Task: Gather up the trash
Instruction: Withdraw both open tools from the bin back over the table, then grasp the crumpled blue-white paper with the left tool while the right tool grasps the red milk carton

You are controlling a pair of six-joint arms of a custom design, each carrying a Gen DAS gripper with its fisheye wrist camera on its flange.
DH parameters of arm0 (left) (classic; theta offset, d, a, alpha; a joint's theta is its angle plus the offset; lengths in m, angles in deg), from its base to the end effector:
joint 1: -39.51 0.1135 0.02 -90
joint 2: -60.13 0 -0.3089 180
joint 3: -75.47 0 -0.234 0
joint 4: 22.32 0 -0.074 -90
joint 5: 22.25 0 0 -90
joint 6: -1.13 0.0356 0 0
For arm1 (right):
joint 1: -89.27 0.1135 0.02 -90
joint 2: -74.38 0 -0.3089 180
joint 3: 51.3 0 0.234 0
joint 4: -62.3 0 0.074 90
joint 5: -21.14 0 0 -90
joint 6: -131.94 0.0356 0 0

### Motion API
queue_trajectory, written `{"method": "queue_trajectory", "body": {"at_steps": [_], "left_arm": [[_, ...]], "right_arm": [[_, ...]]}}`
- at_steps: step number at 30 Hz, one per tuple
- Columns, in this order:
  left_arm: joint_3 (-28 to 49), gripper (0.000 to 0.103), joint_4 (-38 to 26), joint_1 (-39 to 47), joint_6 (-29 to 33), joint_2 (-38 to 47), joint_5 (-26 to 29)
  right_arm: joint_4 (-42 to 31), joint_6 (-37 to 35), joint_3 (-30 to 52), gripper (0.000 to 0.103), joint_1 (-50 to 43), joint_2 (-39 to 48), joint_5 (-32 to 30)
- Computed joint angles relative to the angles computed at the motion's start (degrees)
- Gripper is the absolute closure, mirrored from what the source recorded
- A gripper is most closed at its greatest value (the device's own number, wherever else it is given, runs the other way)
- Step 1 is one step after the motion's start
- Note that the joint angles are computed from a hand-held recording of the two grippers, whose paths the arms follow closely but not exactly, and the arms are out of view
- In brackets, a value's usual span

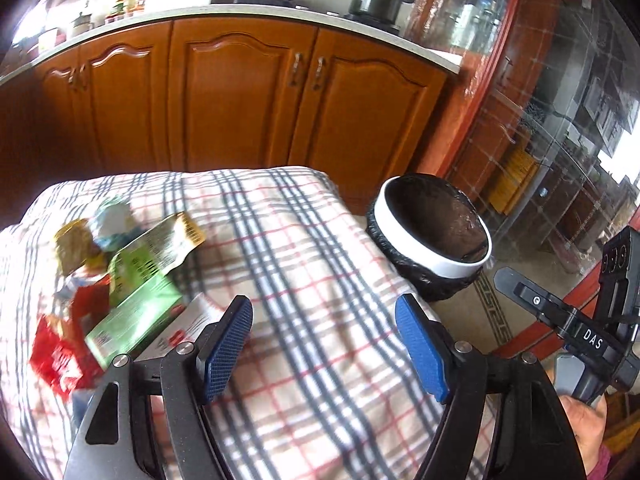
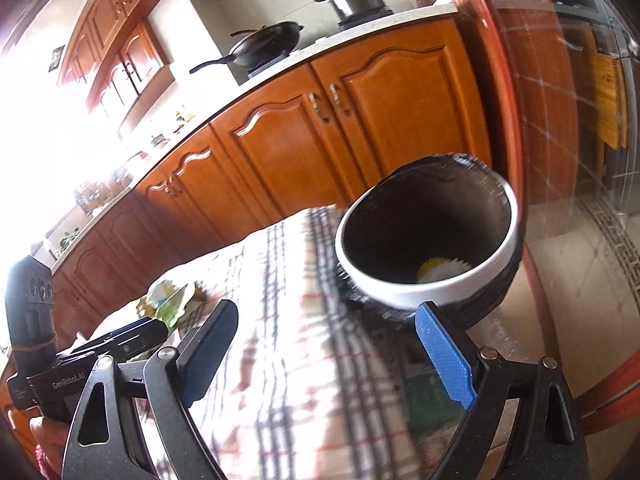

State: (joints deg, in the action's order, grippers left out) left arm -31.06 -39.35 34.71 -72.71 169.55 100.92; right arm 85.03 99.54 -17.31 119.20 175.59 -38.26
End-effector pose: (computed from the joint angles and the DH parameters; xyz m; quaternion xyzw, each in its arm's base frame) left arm 0.3717 -0.0508 0.1846 0.2544 0.8772 -0.2392 0.3296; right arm 0.2216 0.1067 0.1274 0.3118 0.8393 0.0823 0.4377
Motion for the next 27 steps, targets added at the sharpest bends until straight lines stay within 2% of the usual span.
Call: {"method": "queue_trajectory", "body": {"at_steps": [12, 21, 27], "left_arm": [[-4.6, 0.029, -4.1, 13.2, 7.1, -5.3, 4.3], [-3.3, 0.029, -8.4, 21.9, 12.8, -5.0, 6.0], [-3.4, 0.029, -9.2, 25.1, 15.1, -4.1, 5.1]], "right_arm": [[-3.2, 4.3, 7.9, 0.011, 9.1, 6.6, 1.3], [-5.9, 2.9, 15.4, 0.011, 12.6, 11.1, -0.4], [-8.2, -2.3, 21.2, 0.011, 12.4, 14.0, -3.8]]}}
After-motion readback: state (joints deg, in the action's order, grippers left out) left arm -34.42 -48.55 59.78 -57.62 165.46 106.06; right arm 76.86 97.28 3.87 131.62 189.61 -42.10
